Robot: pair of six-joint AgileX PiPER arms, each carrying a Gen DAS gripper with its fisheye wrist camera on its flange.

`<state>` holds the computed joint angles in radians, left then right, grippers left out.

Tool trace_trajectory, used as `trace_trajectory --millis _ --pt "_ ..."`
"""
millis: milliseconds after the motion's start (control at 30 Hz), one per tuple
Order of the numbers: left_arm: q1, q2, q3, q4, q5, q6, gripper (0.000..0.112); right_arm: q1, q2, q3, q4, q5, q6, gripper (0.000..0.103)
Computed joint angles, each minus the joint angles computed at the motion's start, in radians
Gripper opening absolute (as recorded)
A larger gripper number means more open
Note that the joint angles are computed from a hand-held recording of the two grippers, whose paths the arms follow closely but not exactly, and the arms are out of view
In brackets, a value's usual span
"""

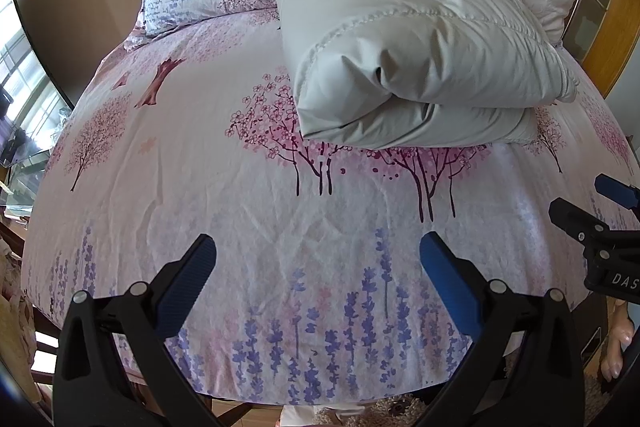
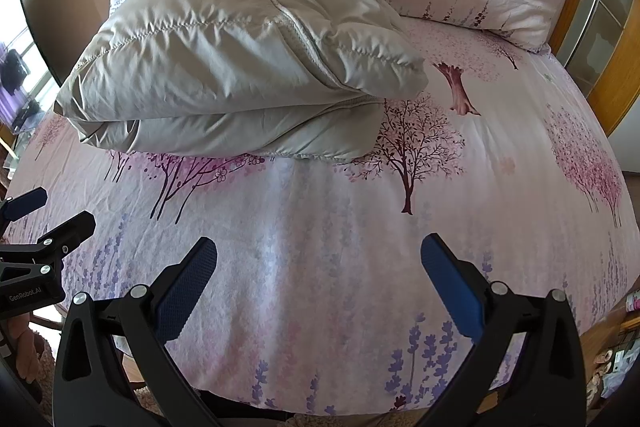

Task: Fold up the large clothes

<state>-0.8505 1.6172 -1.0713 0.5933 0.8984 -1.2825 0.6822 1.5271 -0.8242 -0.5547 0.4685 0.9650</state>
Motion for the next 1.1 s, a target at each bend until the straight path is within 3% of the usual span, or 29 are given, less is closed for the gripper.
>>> trace_trajectory --millis 1100 --pt "0.018 -0.007 0.013 -0.011 -0.024 0.017 0.101 -0.014 0.009 0.004 0.018 -0.016 -0.018 0.102"
